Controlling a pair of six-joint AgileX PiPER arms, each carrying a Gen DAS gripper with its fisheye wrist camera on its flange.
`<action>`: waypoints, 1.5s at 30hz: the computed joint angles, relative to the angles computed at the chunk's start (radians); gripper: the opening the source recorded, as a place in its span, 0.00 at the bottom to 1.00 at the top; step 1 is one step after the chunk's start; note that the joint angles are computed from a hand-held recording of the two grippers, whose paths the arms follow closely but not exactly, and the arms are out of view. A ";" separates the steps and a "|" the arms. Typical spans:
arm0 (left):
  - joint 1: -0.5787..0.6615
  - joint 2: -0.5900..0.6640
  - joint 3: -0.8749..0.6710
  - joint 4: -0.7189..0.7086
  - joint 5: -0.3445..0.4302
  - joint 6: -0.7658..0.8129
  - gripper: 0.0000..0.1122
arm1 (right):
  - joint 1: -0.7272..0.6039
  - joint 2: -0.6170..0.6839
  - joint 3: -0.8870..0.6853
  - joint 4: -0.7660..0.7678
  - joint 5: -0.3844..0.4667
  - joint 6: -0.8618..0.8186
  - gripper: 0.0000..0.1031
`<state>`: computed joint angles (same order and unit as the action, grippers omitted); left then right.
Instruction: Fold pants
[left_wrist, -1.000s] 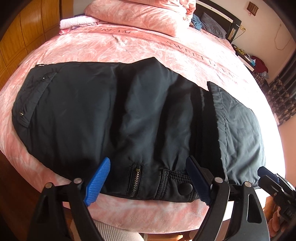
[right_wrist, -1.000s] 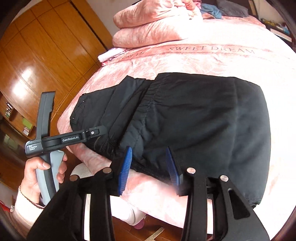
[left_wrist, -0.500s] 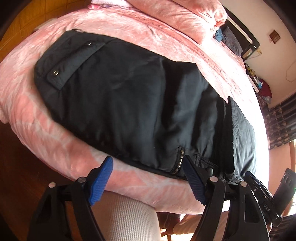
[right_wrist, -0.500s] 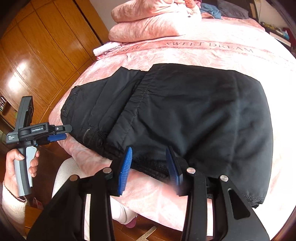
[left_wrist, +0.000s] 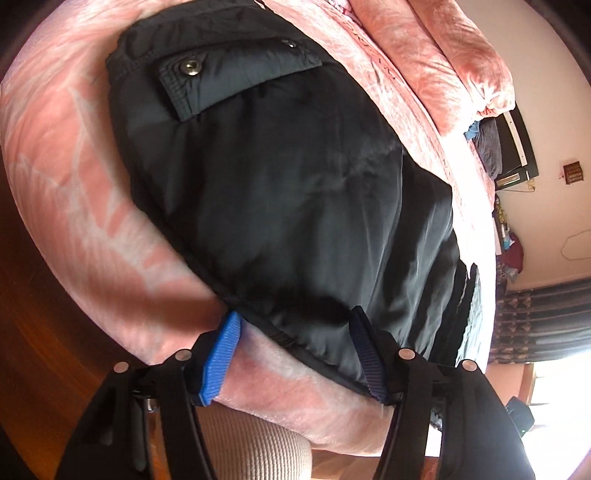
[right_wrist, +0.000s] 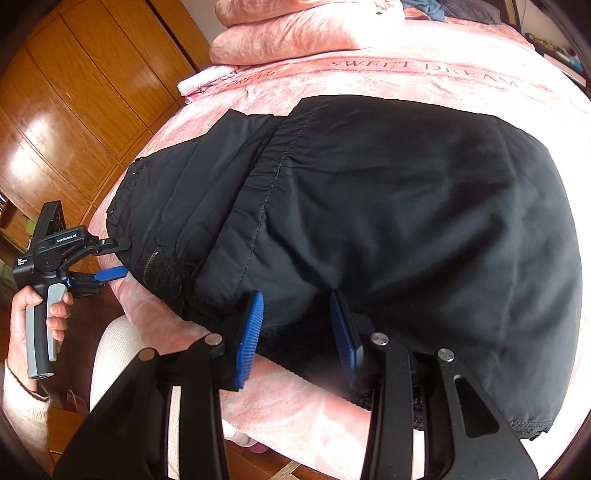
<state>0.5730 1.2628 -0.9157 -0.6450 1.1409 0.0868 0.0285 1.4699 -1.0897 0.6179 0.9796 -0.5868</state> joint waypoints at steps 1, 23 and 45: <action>0.010 0.016 0.004 -0.021 -0.012 0.004 0.53 | -0.001 0.000 0.003 0.001 -0.003 -0.003 0.37; 0.315 0.108 0.123 -0.358 -0.025 0.237 0.43 | -0.016 0.011 0.028 0.024 -0.018 -0.044 0.40; 0.351 0.284 -0.014 -0.466 -0.167 0.215 0.54 | -0.004 0.003 0.053 0.029 -0.046 -0.071 0.40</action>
